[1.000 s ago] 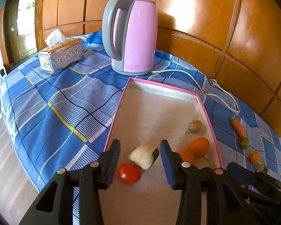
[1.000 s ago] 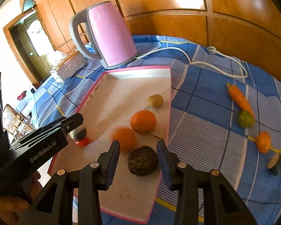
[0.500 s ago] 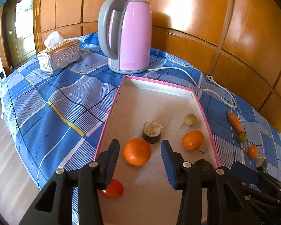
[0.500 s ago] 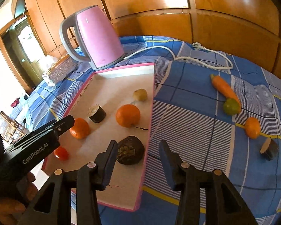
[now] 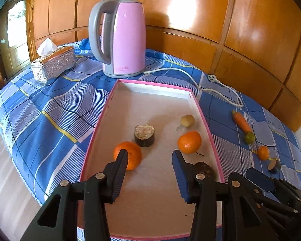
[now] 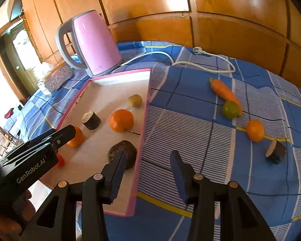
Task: Organize fruits
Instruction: 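Move both tools back out of the tray toward the bedspread fruits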
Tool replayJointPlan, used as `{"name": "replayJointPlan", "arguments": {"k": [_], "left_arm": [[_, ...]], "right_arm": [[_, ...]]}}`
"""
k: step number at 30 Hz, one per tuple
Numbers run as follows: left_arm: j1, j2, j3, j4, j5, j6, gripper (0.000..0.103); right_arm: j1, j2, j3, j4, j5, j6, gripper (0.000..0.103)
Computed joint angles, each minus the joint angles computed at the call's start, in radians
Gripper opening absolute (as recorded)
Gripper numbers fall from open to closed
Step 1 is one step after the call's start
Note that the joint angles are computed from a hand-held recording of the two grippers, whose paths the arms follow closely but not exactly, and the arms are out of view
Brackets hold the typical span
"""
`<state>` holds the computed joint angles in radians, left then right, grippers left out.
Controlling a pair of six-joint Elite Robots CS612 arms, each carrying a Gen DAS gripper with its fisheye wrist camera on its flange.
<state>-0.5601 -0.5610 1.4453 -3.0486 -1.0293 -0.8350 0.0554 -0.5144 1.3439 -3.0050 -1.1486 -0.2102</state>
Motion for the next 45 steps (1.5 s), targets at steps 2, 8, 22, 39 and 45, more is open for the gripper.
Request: {"name": "replayJointPlan", "arguments": {"k": [2,8,22,39,45], "left_arm": [[-0.001,0.001,-0.002,-0.002,-0.004,0.009,0.046],[-0.006,0.004,-0.008,0.0,-0.017,0.024,0.047],[-0.014,0.018,-0.031,-0.019,-0.066,0.084,0.047],[-0.028,0.037,-0.061,-0.042,-0.137,0.17,0.047],[-0.03,0.038,-0.072,-0.039,-0.14,0.175,0.047]], "right_arm": [[-0.001,0.0,0.007,-0.019,-0.017,0.005,0.046],[-0.009,0.003,0.01,-0.042,-0.045,0.036,0.046],[-0.039,0.011,0.017,-0.04,-0.118,0.105,0.047],[-0.076,0.026,0.034,-0.069,-0.264,0.155,0.047],[-0.076,0.028,0.039,-0.082,-0.266,0.137,0.06]]}}
